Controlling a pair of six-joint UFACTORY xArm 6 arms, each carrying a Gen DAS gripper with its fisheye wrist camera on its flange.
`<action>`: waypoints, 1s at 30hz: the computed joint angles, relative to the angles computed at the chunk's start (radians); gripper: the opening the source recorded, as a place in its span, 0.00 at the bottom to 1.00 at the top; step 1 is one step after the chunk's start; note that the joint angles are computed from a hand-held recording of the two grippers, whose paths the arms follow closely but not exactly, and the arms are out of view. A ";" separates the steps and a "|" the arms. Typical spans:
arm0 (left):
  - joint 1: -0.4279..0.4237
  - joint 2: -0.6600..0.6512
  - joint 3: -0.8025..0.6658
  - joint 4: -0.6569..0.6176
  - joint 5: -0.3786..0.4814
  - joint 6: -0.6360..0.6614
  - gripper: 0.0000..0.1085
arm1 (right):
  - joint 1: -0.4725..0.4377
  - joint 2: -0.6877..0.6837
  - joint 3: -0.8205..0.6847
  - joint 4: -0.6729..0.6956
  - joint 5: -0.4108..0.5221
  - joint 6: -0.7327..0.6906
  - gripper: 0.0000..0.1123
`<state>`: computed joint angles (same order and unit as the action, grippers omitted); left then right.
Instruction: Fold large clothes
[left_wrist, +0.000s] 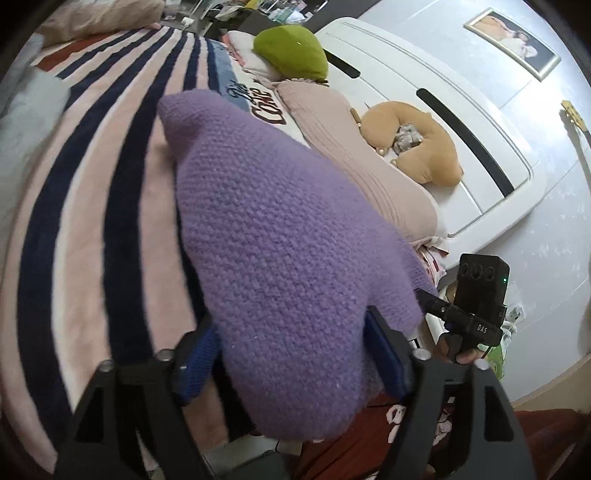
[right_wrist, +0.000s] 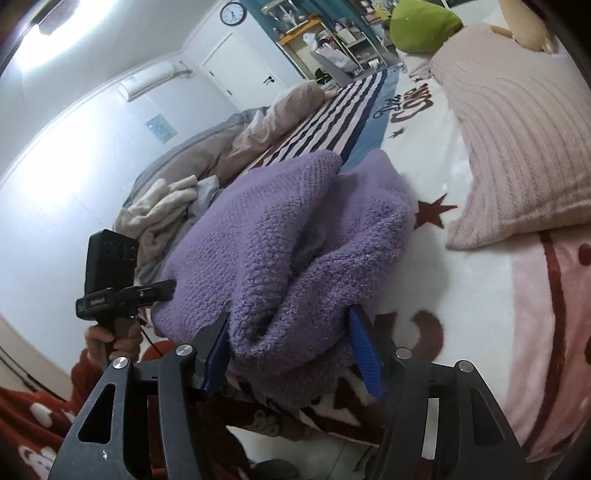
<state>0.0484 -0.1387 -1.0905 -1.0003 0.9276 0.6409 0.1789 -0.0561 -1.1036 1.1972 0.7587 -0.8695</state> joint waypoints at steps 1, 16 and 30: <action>0.005 -0.006 0.004 -0.004 -0.005 0.014 0.71 | 0.000 -0.001 -0.001 -0.006 0.000 0.003 0.50; 0.014 0.055 -0.067 -0.010 -0.001 0.054 0.75 | -0.067 0.307 -0.522 -0.208 0.353 0.173 0.61; 0.007 0.076 -0.133 -0.172 0.084 0.217 0.75 | -0.032 0.084 -0.354 -0.293 0.180 0.071 0.08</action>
